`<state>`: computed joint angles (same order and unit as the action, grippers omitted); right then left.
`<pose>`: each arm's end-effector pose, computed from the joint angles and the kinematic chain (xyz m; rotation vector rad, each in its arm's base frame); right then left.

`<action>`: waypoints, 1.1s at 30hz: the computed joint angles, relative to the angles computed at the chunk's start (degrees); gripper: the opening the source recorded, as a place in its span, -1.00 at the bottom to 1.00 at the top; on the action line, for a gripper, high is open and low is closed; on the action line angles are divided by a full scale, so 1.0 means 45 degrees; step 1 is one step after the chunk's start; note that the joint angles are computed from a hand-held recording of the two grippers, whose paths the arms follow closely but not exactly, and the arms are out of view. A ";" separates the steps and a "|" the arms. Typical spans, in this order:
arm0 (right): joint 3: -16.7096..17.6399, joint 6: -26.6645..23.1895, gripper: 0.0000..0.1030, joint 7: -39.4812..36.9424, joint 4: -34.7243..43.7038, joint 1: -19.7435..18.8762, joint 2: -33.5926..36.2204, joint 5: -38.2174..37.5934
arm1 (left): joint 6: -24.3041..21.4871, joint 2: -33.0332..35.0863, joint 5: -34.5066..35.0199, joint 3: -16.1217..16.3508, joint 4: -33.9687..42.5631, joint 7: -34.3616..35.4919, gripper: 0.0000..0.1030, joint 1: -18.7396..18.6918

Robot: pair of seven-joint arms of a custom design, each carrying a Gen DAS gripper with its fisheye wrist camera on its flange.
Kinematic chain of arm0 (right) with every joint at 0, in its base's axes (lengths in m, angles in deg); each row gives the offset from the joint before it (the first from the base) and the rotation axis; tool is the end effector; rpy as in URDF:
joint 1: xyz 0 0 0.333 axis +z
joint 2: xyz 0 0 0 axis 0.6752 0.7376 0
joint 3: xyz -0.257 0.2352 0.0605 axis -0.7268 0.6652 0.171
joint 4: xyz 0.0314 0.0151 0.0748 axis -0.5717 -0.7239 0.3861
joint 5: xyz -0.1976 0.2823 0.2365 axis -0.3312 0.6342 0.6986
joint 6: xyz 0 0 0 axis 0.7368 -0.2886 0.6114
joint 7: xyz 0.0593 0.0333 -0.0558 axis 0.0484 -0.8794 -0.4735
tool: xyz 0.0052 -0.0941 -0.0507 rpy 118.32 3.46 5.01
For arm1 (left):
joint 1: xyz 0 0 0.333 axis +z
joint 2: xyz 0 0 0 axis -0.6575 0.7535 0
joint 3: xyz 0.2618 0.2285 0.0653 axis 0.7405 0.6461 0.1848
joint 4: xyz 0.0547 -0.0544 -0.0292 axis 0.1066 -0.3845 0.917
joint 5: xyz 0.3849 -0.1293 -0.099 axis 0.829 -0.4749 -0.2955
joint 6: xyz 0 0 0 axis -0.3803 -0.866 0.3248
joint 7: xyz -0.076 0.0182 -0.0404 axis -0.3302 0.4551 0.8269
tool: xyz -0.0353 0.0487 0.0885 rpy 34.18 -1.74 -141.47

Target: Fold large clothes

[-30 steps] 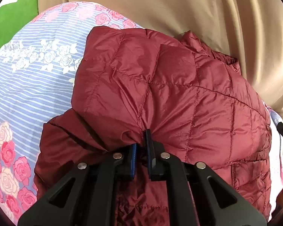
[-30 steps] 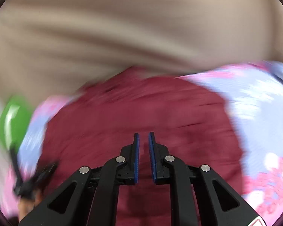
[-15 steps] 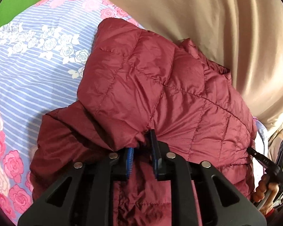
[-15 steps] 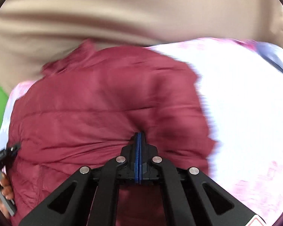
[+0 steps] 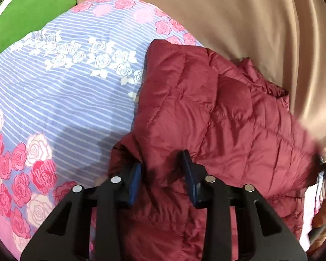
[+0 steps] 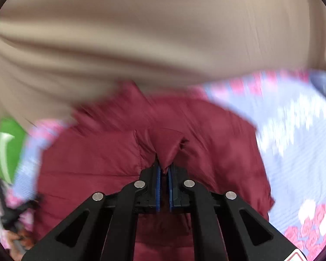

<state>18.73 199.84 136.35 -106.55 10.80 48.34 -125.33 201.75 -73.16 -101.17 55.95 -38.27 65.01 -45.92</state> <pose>0.4387 0.1626 0.5190 -0.9845 1.9779 -0.7723 0.6254 -0.1613 0.5045 -1.7393 2.1125 -1.2021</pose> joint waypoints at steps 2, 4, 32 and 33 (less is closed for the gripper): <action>0.0892 -0.0019 -0.91 -0.0981 -0.0206 -0.1025 -0.0520 0.1423 | 0.0532 -0.0017 0.0065 -0.0077 -0.0210 0.0279 -0.37 -0.0098; 0.2000 -0.2063 -0.88 -0.4104 0.0315 -0.1831 0.0739 0.4592 | 0.1043 -0.0050 0.0392 -0.0125 -0.0448 0.0161 -0.37 -0.0248; -0.3820 -0.8912 -0.80 -0.5570 1.5202 0.9879 1.4464 -0.3292 | 0.0220 -0.0518 -0.2999 0.0261 -0.0840 0.2534 -0.44 -0.0007; -0.4019 -0.8701 -0.80 -0.5057 1.5077 0.9963 1.4357 -0.3491 | 0.0220 -0.0521 -0.3025 0.0267 -0.0843 0.2533 -0.44 -0.0024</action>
